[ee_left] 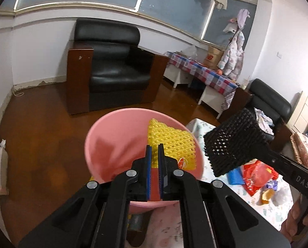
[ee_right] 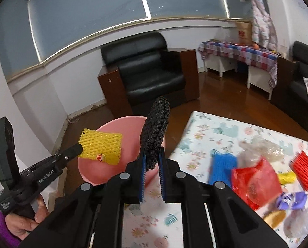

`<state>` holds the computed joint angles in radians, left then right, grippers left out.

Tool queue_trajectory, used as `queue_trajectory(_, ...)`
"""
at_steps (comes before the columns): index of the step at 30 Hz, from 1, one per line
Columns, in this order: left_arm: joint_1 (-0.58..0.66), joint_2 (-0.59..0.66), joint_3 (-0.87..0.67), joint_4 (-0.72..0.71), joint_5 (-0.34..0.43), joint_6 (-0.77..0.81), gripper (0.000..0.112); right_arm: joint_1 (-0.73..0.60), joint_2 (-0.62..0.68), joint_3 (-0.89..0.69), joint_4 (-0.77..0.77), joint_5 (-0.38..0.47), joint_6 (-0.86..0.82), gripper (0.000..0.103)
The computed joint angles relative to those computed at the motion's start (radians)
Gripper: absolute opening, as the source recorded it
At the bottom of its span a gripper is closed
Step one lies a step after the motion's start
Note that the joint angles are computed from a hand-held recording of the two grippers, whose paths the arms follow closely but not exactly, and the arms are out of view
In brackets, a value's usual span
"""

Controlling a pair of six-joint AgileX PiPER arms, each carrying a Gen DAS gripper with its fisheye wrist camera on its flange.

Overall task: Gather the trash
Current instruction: 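Carry the yellow and black foam nets with both tools over the pink bin, then open both tools to drop the foam nets into the pink bin, then move both tools back to the table toward the red plastic bag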

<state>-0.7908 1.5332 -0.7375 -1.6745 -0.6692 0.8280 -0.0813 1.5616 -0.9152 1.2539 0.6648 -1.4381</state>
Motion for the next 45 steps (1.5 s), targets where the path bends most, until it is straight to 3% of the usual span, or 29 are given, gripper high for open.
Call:
queue_trajectory(7, 0.016, -0.014, 0.038, 0.033, 0.021, -0.059, 0.005, 0.106, 0.072, -0.025, 0.005, -0.071, 0.027, 0.012)
queue_trajectory(9, 0.034, -0.020, 0.046, 0.057, 0.048, -0.071, 0.006, 0.118, 0.098, -0.045, -0.005, -0.064, 0.057, 0.019)
queue_trajectory(11, 0.046, -0.025, 0.053, 0.065, 0.064, -0.076, 0.007, 0.118, 0.110, -0.048, -0.005, -0.056, 0.059, 0.041)
queue_trajectory(13, 0.063, -0.027, 0.055, 0.084, 0.086, -0.099, 0.013, 0.111, 0.109, -0.039, 0.021, -0.049, 0.031, 0.045)
queue_trajectory(15, 0.073, -0.032, 0.065, 0.110, 0.093, -0.134, 0.031, 0.096, 0.106, -0.028, 0.036, -0.036, 0.009, 0.045)
queue_trajectory(17, 0.075, -0.042, 0.073, 0.119, 0.094, -0.150, 0.037, 0.074, 0.096, -0.015, 0.051, -0.021, -0.004, 0.046)
queue_trajectory(23, 0.060, -0.066, 0.082, 0.121, 0.115, -0.142, 0.040, -0.024, 0.019, 0.085, 0.109, 0.045, -0.110, 0.053)
queue_trajectory(26, -0.018, -0.060, 0.051, 0.022, 0.026, -0.044, 0.040, -0.071, -0.025, 0.133, 0.106, 0.079, -0.138, 0.054)
queue_trajectory(29, -0.060, -0.059, 0.033, -0.017, 0.002, -0.023, 0.040, -0.148, -0.081, 0.199, 0.111, 0.131, -0.194, 0.058)
queue_trajectory(33, -0.095, -0.054, 0.018, -0.001, 0.040, -0.053, 0.039, -0.266, -0.139, 0.274, 0.130, 0.195, -0.275, 0.067)
queue_trajectory(39, -0.172, 0.051, -0.090, -0.036, 0.002, -0.026, 0.040, -0.421, -0.198, 0.329, 0.125, 0.241, -0.407, 0.079)
queue_trajectory(45, -0.179, 0.161, -0.237, -0.060, 0.007, 0.045, 0.040, -0.504, -0.192, 0.282, 0.090, 0.228, -0.423, 0.079)
